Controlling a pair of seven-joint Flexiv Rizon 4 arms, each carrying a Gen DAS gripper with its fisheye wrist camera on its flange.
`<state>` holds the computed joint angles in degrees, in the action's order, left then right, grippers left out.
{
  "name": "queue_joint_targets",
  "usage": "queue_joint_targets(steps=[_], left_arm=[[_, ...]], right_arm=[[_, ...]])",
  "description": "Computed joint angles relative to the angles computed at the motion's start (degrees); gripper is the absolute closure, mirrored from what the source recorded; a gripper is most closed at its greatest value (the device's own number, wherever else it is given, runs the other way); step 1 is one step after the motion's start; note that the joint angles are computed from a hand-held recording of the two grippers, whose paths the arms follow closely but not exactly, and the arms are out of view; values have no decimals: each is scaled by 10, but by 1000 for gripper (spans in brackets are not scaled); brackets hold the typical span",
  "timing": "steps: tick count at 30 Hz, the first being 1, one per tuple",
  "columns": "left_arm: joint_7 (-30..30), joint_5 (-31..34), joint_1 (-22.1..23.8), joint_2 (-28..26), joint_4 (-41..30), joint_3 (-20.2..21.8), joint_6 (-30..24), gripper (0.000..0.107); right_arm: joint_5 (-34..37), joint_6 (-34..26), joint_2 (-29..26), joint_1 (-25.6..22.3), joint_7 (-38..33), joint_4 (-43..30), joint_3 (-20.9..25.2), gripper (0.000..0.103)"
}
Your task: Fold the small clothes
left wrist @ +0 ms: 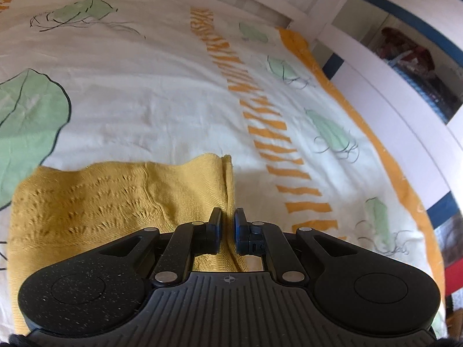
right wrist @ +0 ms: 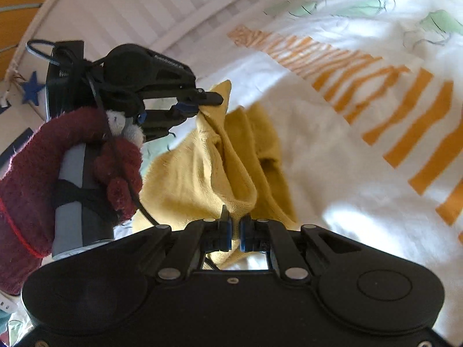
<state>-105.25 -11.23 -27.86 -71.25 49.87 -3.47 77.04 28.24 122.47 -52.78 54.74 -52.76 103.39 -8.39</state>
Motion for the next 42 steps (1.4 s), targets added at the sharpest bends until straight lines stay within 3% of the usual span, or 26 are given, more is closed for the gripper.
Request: queue_joint_targets(steps=[3,4,9,14,15,16,17,21,24,27,29,31,35,42], left_arm=[[7,0,-2,-18,-35,1,-24,96],[13,0,0,-21,-40,-6,-25,90],[23,-8,5,-18,-37,-25,8,79],[62,1,21,52,73,-48,82,71],[68,4,25,73,106,-50,102,69],[73,6,28,93,139,-50,118,65],[75,5,28,111,165,-47,128,62],[69,2,18,185,279,-10,159,51],[48,-7,16,227,365,1,205,44],[32,-20,31,256,438,-10,234,37],[22,-32,21,268,469,9,243,34],[15,-41,14,277,495,22,246,33],[12,-43,38,283,527,-1,245,31],[18,-29,80,263,538,-53,248,31]], right_arm=[[17,-23,4,22,-3,7,-23,89],[21,-32,5,29,-1,8,-31,88],[36,-55,6,57,35,20,-65,83],[42,-69,2,93,67,35,-112,68],[51,-82,-1,115,76,39,-137,59],[59,-98,-4,138,86,45,-166,41],[59,-98,-7,146,94,49,-175,32],[47,-97,-10,153,129,60,-194,30],[29,-96,-9,163,145,72,-211,23],[1,-83,-1,153,147,75,-206,13],[-14,-76,8,145,138,76,-198,4],[-22,-75,17,140,128,75,-193,3],[-56,-76,36,105,101,62,-163,0],[-154,-85,58,-46,70,17,-23,0]])
